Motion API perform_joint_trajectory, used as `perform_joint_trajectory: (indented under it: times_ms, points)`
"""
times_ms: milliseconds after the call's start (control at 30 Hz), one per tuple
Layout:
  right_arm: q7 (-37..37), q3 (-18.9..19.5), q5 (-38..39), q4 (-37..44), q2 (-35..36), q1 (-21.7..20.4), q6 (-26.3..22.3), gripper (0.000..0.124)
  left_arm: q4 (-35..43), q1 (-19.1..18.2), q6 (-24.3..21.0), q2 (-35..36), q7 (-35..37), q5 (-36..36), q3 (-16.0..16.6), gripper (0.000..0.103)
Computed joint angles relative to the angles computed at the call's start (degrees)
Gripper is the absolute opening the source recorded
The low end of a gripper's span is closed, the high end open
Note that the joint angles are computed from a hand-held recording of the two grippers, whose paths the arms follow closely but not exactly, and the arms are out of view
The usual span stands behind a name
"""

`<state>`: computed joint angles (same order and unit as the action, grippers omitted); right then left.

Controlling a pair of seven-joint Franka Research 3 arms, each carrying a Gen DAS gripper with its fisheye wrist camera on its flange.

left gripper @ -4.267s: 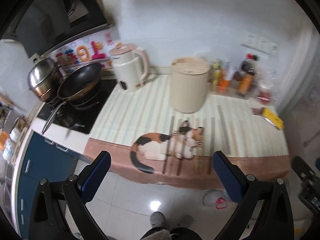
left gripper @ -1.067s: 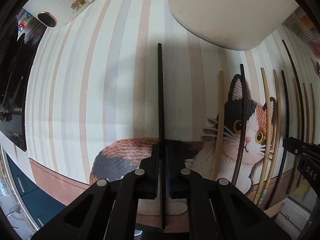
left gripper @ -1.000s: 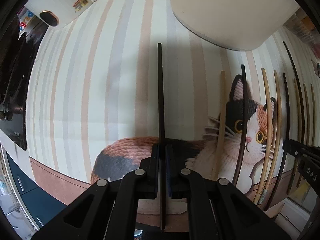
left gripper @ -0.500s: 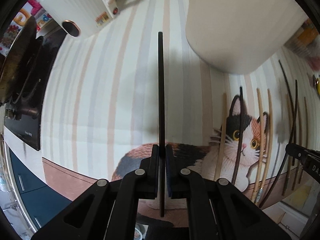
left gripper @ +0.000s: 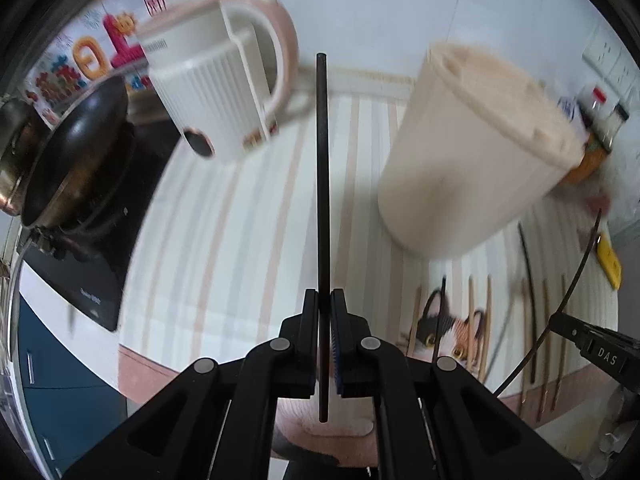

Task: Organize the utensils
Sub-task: 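Lift both held chopsticks and carry them above the beige utensil holder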

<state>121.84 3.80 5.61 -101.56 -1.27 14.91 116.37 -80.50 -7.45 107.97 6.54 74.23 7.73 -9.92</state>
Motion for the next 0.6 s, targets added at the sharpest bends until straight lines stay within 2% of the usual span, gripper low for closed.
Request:
perform_joint_trajectory:
  times_ms: [133,367,467,600]
  points:
    - [0.18,0.22,-1.88,-0.32,-2.59,-0.10,1.98,0.006,2.36,0.17,2.00,0.96,-0.70,0.53,0.23,0.003]
    - [0.13,-0.33,-3.68,10.79,0.50,-0.89,-1.73,0.006,8.87,0.32,2.69,3.13,-2.36,0.50,0.38,0.003]
    - [0.05,-0.65,-4.40,17.25,3.11,-0.87,-3.54,0.006,14.26,-0.04,1.83,5.27,-2.43,0.04,0.14,0.003]
    - [-0.14,-0.94,-7.34,28.96,8.33,0.24,-6.02,0.006,26.29,-1.18,-0.63,11.03,-2.08,-0.57,-0.23,0.003]
